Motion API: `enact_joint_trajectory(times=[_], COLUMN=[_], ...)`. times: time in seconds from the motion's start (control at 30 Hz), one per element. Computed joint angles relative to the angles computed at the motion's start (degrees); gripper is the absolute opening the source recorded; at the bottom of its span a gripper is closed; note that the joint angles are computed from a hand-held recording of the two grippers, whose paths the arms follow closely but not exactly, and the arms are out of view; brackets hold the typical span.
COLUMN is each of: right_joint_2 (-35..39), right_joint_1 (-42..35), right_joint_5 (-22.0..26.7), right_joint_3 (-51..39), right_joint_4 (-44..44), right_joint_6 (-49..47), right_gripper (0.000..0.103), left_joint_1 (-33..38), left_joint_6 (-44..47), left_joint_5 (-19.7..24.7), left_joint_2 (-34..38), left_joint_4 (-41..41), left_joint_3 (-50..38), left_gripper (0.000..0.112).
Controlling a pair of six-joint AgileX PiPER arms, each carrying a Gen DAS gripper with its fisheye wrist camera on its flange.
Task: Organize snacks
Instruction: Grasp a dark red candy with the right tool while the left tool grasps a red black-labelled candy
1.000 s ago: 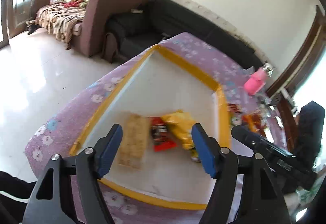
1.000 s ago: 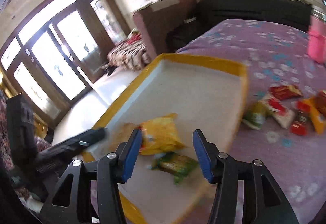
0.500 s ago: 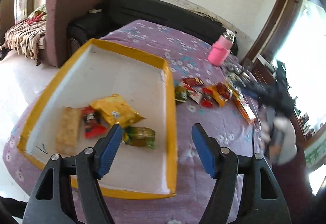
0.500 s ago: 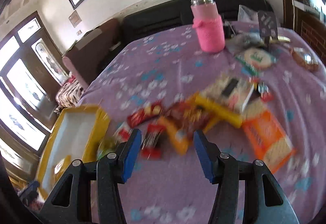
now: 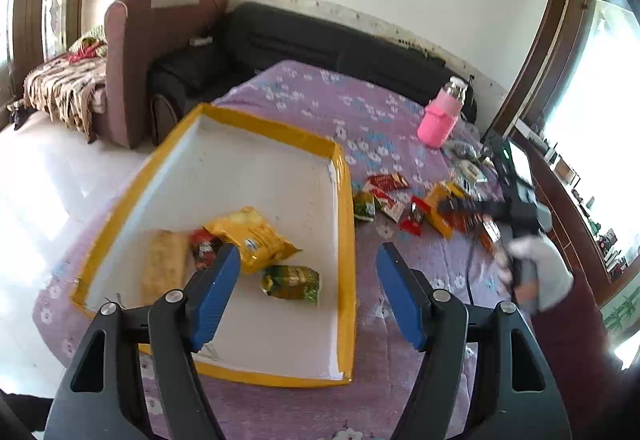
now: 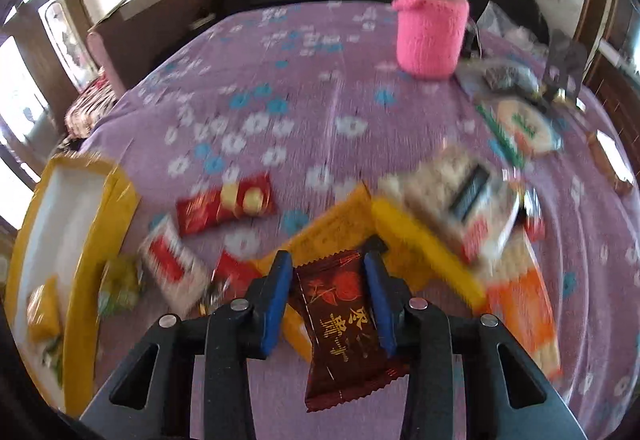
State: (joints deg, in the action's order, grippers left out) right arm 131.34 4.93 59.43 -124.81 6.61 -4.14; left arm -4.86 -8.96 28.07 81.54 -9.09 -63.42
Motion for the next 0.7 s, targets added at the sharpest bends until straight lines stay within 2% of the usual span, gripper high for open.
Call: enact_joint_trajectory(times=[0.03, 0.1, 0.2, 0.3, 0.37, 0.43, 0.53, 0.7], right_joint_2=[-2.3, -7.4, -13.5, -20.8, -25.4, -27.9, -28.7, -26.0], right_joint_1=[-0.6, -1.6, -3.1, -7.3, -10.1, -11.4, -11.2, -6.2], right_joint_5=[-0.7, -2.1, -4.1, -9.2, -12.9, -14.9, -15.6, -20.2], right_joint_3=[4.2, 14.0, 25.9, 36.9, 42.5, 45.1, 45.8, 44.6], right_joint_4=[1.1, 3.5, 8.0, 17.9, 22.3, 24.4, 25.7, 16.2], right_joint_6=[-1.0, -3.2, -8.6, -16.7, -20.8, -22.9, -25.9, -19.2], right_gripper=[0.033, 0.033, 0.036, 0.036, 0.045, 0.061, 0.064, 0.064], left_joint_1=[0.4, 1.2, 1.7, 1.1, 0.2, -1.0, -2.5, -6.2], left_joint_6=[0.4, 2.3, 6.9, 10.4, 11.3, 10.4, 9.3, 5.3], left_joint_5=[-0.2, -0.2, 1.1, 1.4, 1.3, 1.6, 2.3, 3.6], left_joint_2=[-0.2, 0.4, 2.2, 3.0, 3.6, 4.8, 5.8, 7.0], left_joint_4=[-0.3, -2.7, -7.9, -12.6, -13.8, -13.1, -12.6, -6.3], left_joint_3=[0.2, 0.1, -0.7, -0.8, -1.0, -2.0, -3.3, -6.2], left_gripper=[0.070, 0.070, 0.070, 0.070, 0.070, 0.070, 0.070, 0.070])
